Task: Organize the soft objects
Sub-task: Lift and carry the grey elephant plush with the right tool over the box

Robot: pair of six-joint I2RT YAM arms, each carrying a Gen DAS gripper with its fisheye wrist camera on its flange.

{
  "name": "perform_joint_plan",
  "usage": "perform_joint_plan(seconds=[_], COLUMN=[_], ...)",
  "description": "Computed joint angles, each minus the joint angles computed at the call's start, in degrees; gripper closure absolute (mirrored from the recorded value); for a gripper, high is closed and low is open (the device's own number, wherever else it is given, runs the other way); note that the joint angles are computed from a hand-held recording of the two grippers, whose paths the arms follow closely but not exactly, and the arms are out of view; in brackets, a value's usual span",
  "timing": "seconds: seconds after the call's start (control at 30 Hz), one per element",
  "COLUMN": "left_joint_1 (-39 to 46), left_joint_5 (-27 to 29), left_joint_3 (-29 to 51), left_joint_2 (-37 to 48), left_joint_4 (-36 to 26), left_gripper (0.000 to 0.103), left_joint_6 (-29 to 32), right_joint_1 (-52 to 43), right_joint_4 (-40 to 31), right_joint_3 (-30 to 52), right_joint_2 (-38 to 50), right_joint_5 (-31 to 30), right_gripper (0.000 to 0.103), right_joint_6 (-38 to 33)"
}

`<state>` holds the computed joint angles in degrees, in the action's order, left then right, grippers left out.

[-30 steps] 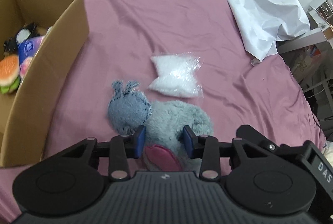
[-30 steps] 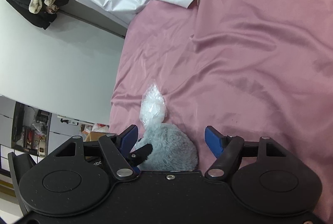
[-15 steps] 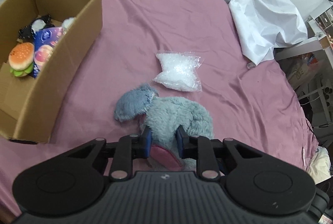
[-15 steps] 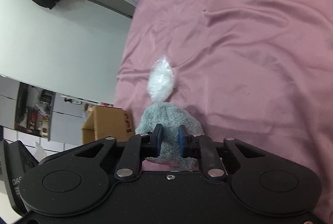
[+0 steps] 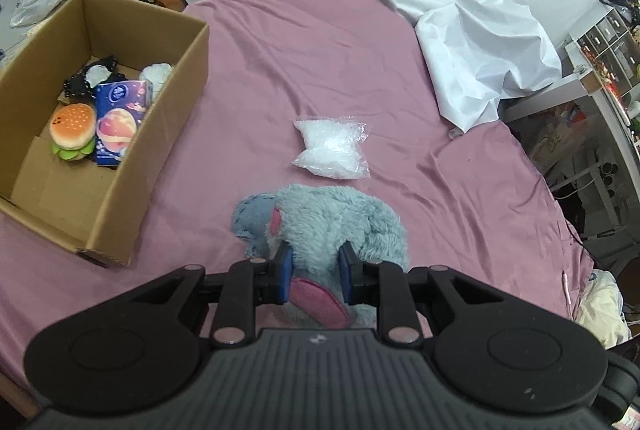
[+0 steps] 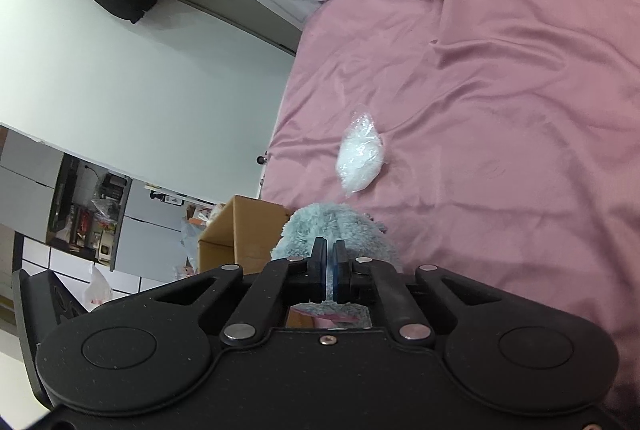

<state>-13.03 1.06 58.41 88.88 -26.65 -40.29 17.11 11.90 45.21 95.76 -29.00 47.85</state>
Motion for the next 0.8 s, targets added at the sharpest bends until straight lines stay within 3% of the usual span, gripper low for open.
perform_joint_plan(seconds=[0.13, 0.23, 0.4, 0.47, 0.7, 0.77, 0.8], left_joint_1=[0.6, 1.3, 2.6, 3.3, 5.9, 6.8, 7.5], left_joint_5=[0.1, 0.3, 1.6, 2.6, 5.7, 5.1, 5.6], left_joint_3=[-1.3, -2.2, -3.8, -4.6, -6.0, -6.1, -6.1], left_joint_2=[-2.7, -4.8, -7.9, -9.3, -14.1, -15.2, -15.6], left_joint_4=[-0.6, -0.9, -1.5, -1.7, -2.8, -3.4, -3.7], left_gripper=[0.081, 0.081, 0.081, 0.081, 0.081, 0.081, 0.081], left_joint_6=[0.2, 0.3, 0.4, 0.7, 1.9, 2.7, 2.9], right_joint_1=[0.8, 1.2, 1.9, 2.6, 7.6, 9.1, 9.5], right_joint_4=[0.1, -1.2, -1.5, -1.4, -6.3, -6.8, -6.3], right_joint_3=[-0.7, -0.6, -0.8, -0.7, 3.7, 4.2, 4.1], right_joint_2=[-1.2, -2.2, -3.3, -3.8, -2.5, -2.3, -2.1], right_joint_5=[0.3, 1.1, 1.2, 1.4, 4.8, 6.7, 6.8], right_gripper=[0.095, 0.077, 0.062, 0.047, 0.049, 0.066, 0.069], right_joint_6=[0.8, 1.7, 2.8, 3.2, 1.5, 1.7, 2.0])
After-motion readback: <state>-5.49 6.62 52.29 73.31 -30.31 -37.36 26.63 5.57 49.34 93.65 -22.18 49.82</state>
